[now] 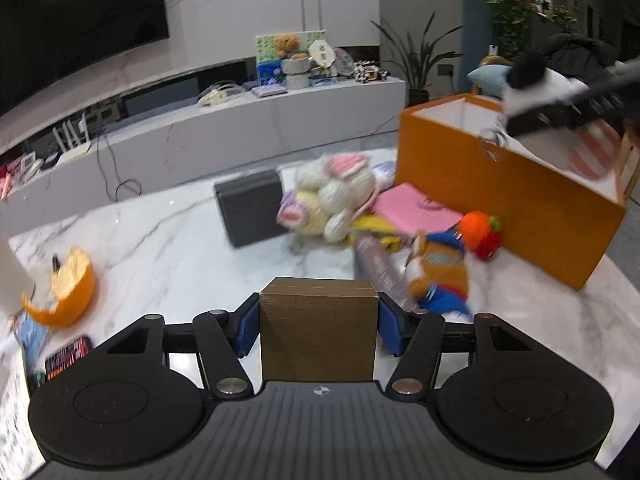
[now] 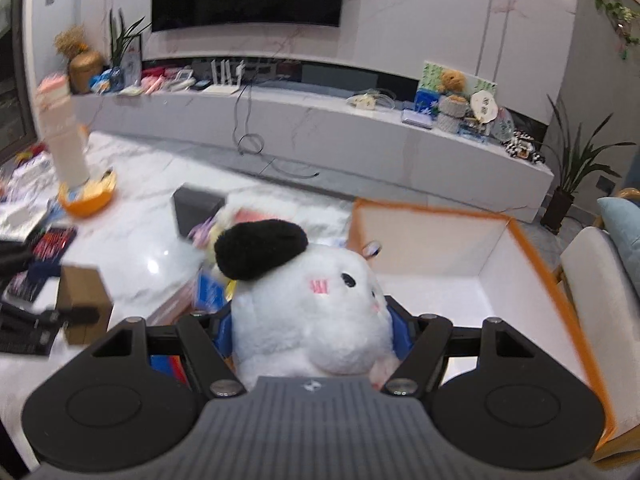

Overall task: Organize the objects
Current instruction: 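Lift and carry the plush dog and gold box over the orange box with both tools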

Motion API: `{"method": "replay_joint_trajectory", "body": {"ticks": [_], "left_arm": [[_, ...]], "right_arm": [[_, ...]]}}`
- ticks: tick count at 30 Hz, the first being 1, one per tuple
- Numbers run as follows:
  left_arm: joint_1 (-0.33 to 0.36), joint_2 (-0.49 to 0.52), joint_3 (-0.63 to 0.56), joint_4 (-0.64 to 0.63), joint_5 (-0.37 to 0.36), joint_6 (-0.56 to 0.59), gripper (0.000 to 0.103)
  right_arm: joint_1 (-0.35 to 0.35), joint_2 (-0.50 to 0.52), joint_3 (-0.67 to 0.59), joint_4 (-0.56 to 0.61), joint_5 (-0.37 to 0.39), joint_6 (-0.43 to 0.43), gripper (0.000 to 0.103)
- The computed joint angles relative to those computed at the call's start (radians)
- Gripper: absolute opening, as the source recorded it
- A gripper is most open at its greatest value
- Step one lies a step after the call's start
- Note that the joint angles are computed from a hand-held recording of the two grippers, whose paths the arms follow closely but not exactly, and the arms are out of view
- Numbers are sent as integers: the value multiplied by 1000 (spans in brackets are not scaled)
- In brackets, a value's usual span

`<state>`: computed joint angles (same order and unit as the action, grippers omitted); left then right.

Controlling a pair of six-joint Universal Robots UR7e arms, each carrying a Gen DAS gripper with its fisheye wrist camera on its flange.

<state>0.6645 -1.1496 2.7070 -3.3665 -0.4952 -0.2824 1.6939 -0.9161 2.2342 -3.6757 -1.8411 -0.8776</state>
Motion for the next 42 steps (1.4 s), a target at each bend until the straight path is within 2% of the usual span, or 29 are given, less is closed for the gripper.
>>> {"method": "replay_joint_trajectory", "body": {"ticks": [4,8,13,19,27,33,37,42], "left_arm": [[-19,-21,-51,52,-6,47,69],[-25,-6,-109,24,-31,133,69],[-13,76,-226,-49,-92,260,69],[15,227,-395,-119,-222,380,69],[59,416,-570,-142,-373,435,69],[89,496,-627,-75,-383,444,69],[99,505,-630,4,-402,429,69],[110,495,-638,107,-392,403,69]], "right_arm": [[-7,-45,-61,96,29,72,72],[-49,-99,-70,145,81,155,72],[-98,-153,-66,183,108,209,72],[-149,-202,-87,240,97,295,72],[-198,-232,-103,250,62,345,72],[-230,-239,-138,330,35,368,72],[-214,-197,-163,383,-38,313,72],[-204,-143,-215,488,-111,311,72]]}}
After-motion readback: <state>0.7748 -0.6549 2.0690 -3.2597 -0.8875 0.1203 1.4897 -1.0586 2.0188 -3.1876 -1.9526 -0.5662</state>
